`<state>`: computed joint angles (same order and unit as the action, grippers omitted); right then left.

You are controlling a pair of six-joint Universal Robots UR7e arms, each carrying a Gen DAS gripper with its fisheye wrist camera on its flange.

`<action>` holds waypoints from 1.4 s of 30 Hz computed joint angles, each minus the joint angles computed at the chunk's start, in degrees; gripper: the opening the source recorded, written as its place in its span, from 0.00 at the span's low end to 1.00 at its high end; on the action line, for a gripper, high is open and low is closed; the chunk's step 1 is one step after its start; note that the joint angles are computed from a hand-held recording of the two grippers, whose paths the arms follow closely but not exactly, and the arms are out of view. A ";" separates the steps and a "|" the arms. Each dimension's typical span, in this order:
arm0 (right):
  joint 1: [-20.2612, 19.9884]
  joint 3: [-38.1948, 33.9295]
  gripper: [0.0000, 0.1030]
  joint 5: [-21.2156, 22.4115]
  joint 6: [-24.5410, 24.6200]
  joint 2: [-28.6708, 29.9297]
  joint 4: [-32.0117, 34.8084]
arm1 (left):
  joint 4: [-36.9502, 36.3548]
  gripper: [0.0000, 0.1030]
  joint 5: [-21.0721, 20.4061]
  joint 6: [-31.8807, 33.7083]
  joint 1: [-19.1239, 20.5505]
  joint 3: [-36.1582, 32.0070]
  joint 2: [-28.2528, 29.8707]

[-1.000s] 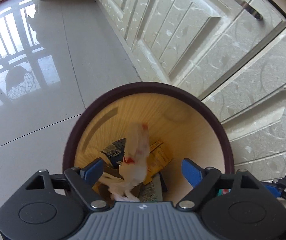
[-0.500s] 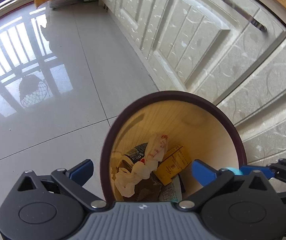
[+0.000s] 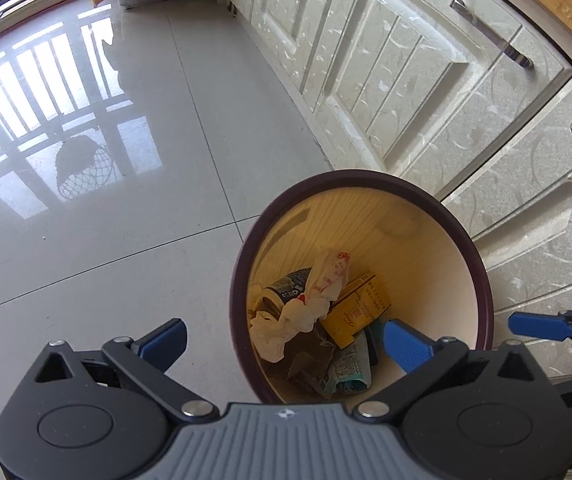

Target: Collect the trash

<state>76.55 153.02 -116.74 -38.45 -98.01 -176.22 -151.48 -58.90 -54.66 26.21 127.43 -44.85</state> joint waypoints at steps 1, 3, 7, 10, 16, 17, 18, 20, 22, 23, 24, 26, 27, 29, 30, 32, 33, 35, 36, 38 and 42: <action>0.61 -0.09 0.86 -0.28 0.46 -0.50 0.45 | 0.87 1.00 0.13 -0.80 -0.35 0.15 -0.67; 1.80 -0.42 0.97 -0.56 1.58 -1.79 1.74 | 2.58 1.00 0.60 -2.72 -1.05 0.47 -2.26; 4.93 -1.26 1.00 -2.29 4.92 -4.11 4.62 | 7.57 1.00 1.97 -6.79 -2.80 0.74 -6.11; 7.84 -2.00 1.00 -3.73 7.15 -6.09 7.52 | 13.51 1.00 3.09 -9.30 -4.51 0.11 -9.02; 15.94 -4.23 1.00 -8.22 12.97 -10.49 15.76 | 20.99 1.00 4.75 -13.61 -8.62 -0.22 -15.06; 17.44 -4.65 1.00 -9.14 14.00 -11.15 17.04 | 21.93 1.00 4.92 -13.97 -9.30 -0.32 -16.05; 18.84 -5.11 1.00 -9.75 15.06 -12.04 18.63 | 23.10 1.00 5.11 -14.35 -10.01 -0.58 -16.89; 21.60 -6.28 1.00 -10.49 17.42 -14.22 22.75 | 25.85 1.00 5.89 -15.25 -11.68 -1.27 -18.47; 24.63 -7.61 1.00 -11.61 20.08 -16.31 26.80 | 28.10 1.00 6.72 -16.14 -13.29 -1.96 -19.79; 26.02 -8.23 1.00 -12.02 21.18 -17.27 28.52 | 29.08 1.00 7.00 -16.65 -14.08 -2.30 -20.46; 27.35 -8.82 1.00 -12.42 22.20 -18.17 30.14 | 29.84 1.00 7.22 -17.14 -14.85 -2.57 -21.13; 30.14 -10.03 1.00 -13.53 24.56 -19.97 33.59 | 31.58 1.00 7.44 -18.43 -16.55 -3.04 -22.54; 31.48 -10.62 1.00 -14.32 25.90 -20.68 35.19 | 32.76 1.00 7.39 -19.00 -17.33 -3.53 -22.98; 33.76 -11.62 1.00 -15.56 28.13 -22.20 38.40 | 35.73 1.00 7.56 -20.06 -18.93 -4.97 -23.22; 34.98 -12.20 1.00 -16.29 29.20 -22.89 40.15 | 37.26 1.00 7.60 -20.52 -19.71 -5.72 -23.27; 37.39 -13.07 1.00 -17.99 31.42 -24.22 43.13 | 39.95 1.00 7.78 -21.38 -21.24 -7.01 -23.46; 38.37 -13.50 1.00 -18.52 32.44 -25.16 44.66 | 40.81 1.00 7.92 -21.83 -21.98 -7.47 -23.65; 40.32 -14.57 1.00 -19.44 35.22 -26.90 47.95 | 41.77 1.00 7.92 -22.76 -23.41 -8.05 -24.21; 41.25 -15.18 1.00 -19.82 36.82 -27.73 49.79 | 42.12 1.00 7.76 -23.14 -24.06 -8.32 -24.49; 43.28 -16.48 1.00 -20.90 39.56 -29.11 53.60 | 43.04 1.00 7.45 -23.91 -25.30 -8.94 -24.73; 48.33 -19.33 1.00 -24.51 45.91 -30.44 61.65 | 48.13 1.00 6.66 -27.53 -27.64 -11.31 -24.87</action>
<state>124.88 133.69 -141.26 7.46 -128.45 -114.57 -103.35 -52.24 -82.19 -1.43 116.12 -69.73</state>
